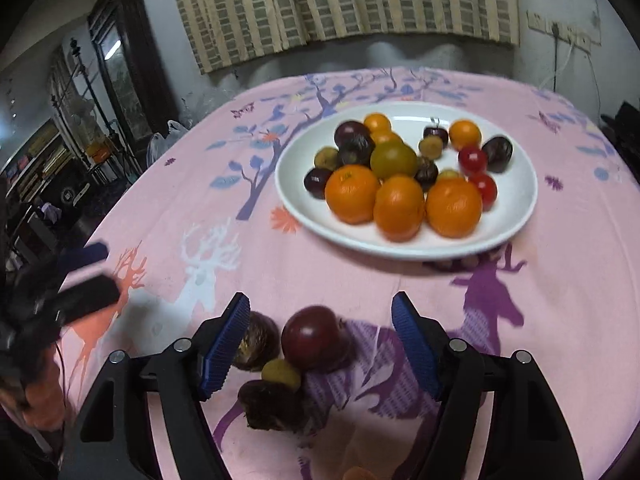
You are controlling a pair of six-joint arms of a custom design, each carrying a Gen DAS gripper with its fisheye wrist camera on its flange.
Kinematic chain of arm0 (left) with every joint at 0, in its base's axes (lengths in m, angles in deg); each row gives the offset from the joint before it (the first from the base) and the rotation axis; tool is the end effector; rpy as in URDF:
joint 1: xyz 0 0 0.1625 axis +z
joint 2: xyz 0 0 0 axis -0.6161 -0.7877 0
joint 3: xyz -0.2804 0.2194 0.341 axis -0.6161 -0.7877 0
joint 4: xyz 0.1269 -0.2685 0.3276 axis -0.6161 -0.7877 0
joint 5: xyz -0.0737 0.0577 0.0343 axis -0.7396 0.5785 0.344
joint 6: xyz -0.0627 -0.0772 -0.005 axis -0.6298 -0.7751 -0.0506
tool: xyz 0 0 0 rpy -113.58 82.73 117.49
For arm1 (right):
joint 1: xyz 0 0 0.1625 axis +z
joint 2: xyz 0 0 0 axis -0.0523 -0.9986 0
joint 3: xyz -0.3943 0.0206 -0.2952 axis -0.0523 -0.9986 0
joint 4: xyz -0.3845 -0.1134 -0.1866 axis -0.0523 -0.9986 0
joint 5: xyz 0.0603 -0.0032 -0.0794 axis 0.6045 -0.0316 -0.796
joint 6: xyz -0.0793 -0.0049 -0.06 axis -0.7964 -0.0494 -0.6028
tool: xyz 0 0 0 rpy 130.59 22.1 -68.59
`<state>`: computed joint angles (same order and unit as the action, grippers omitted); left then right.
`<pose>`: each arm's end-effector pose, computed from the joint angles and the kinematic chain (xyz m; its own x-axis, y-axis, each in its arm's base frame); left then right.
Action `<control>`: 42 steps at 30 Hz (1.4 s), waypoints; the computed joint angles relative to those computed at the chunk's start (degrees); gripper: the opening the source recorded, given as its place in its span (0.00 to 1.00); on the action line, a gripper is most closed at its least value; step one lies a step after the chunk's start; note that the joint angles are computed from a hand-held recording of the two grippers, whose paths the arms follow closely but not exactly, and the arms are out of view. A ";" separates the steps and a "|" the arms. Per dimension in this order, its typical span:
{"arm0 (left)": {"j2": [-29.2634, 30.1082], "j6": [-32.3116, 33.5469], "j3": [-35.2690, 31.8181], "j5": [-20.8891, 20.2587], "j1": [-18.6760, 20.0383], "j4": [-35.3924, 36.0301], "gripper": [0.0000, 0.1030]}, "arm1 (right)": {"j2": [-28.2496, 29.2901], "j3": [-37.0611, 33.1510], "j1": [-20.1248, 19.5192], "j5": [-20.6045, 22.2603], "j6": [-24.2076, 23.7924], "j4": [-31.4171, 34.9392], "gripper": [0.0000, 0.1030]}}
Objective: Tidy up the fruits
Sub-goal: 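Grasp a dark red plum with the right tool while the left grasps a passion fruit, then lower the plum and passion fruit onto the white plate and open both tools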
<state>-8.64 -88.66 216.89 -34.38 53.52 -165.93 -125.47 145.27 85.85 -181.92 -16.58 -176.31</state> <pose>-0.3759 -0.3244 0.0452 -0.8302 -0.0686 -0.5532 0.3506 0.7074 -0.6138 0.0655 -0.4507 0.3143 -0.7268 -0.5286 0.4385 -0.6618 0.7097 -0.2415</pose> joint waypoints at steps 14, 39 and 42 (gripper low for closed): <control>3.22 13.45 2.65 -1.77 -2.00 -8.65 0.96 | -5.44 0.42 -4.83 10.01 4.24 7.19 0.38; 11.34 61.16 -4.96 -13.98 9.55 -23.44 0.51 | -8.37 -1.13 -6.30 12.43 3.99 8.89 0.38; 11.87 59.94 -5.15 -13.49 9.51 -23.92 0.51 | -8.19 -1.37 -6.37 12.17 4.12 9.29 0.38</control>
<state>3.23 -28.72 211.74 -47.87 63.03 -189.85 -133.65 143.91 79.48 -169.75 -12.47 -167.02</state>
